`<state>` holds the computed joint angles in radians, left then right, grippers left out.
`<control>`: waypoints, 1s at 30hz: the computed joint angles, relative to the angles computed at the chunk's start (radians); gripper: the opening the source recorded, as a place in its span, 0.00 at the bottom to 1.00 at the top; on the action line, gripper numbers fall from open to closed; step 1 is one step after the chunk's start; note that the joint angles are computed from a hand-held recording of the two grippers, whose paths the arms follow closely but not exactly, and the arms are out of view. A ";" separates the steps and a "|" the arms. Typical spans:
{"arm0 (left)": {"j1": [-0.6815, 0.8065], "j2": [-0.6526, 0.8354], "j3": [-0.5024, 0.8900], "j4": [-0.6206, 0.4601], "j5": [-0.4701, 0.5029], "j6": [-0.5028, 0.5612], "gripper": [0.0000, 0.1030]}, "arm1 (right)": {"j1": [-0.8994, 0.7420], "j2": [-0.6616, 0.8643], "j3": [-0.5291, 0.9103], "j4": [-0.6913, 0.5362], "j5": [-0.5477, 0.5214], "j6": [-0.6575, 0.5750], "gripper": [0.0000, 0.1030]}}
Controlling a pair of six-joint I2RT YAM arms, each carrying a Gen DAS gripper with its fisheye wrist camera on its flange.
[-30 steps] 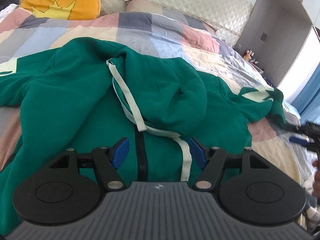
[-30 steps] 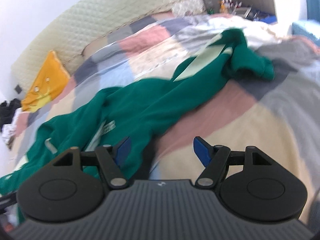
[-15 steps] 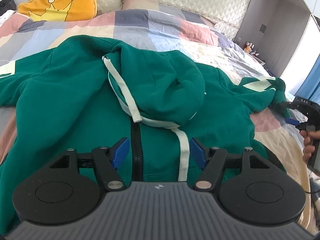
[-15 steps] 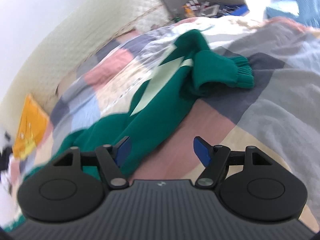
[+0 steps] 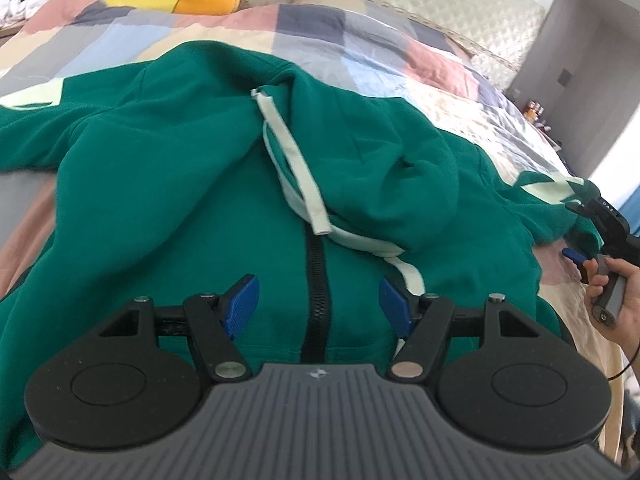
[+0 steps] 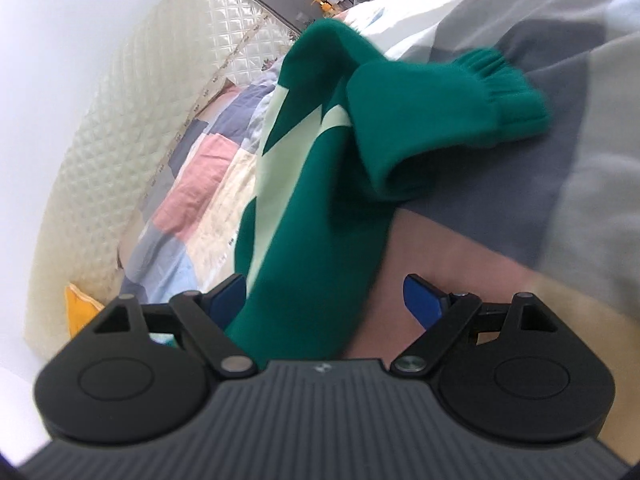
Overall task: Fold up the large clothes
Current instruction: 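Grasp the other hoodie sleeve cuff with the right gripper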
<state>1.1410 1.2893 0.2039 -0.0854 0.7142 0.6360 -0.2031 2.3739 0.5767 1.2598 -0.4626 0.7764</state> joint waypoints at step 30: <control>0.188 -0.205 -0.043 -0.162 0.130 0.162 0.69 | 0.323 -0.844 -0.297 -0.498 0.494 -0.371 0.10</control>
